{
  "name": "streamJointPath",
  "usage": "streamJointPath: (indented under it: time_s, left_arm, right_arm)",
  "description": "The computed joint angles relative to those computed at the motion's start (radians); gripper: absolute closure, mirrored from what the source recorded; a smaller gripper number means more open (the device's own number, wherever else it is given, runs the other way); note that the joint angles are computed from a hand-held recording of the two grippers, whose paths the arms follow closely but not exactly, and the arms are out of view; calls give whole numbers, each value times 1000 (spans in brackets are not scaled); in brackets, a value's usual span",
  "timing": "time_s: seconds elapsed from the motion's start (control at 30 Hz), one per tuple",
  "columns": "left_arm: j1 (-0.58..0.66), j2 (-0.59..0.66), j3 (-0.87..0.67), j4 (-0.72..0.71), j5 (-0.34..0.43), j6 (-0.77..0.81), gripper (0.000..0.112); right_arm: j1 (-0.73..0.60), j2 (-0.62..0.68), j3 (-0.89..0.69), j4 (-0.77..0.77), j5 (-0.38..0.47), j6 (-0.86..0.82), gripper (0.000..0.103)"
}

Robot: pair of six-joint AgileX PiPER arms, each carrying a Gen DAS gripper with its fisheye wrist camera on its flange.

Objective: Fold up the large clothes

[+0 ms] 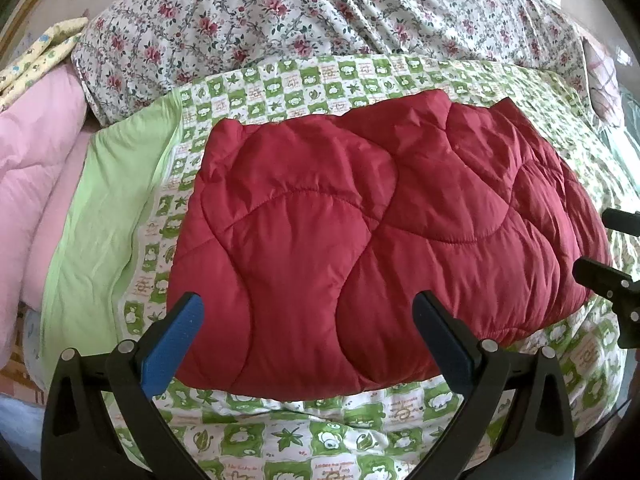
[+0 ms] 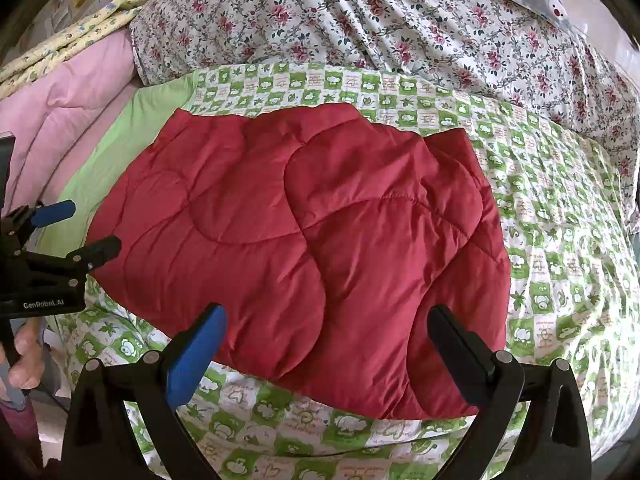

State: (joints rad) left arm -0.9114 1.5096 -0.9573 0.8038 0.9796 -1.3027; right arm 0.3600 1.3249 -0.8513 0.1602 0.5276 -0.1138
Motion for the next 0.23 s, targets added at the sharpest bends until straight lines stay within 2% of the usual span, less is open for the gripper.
streamJointPath:
  time_s: [0.23]
  left_arm:
    - [2, -1, 0, -8, -44, 14, 9]
  right_arm:
    - [-1, 14, 0, 48, -14, -24, 2]
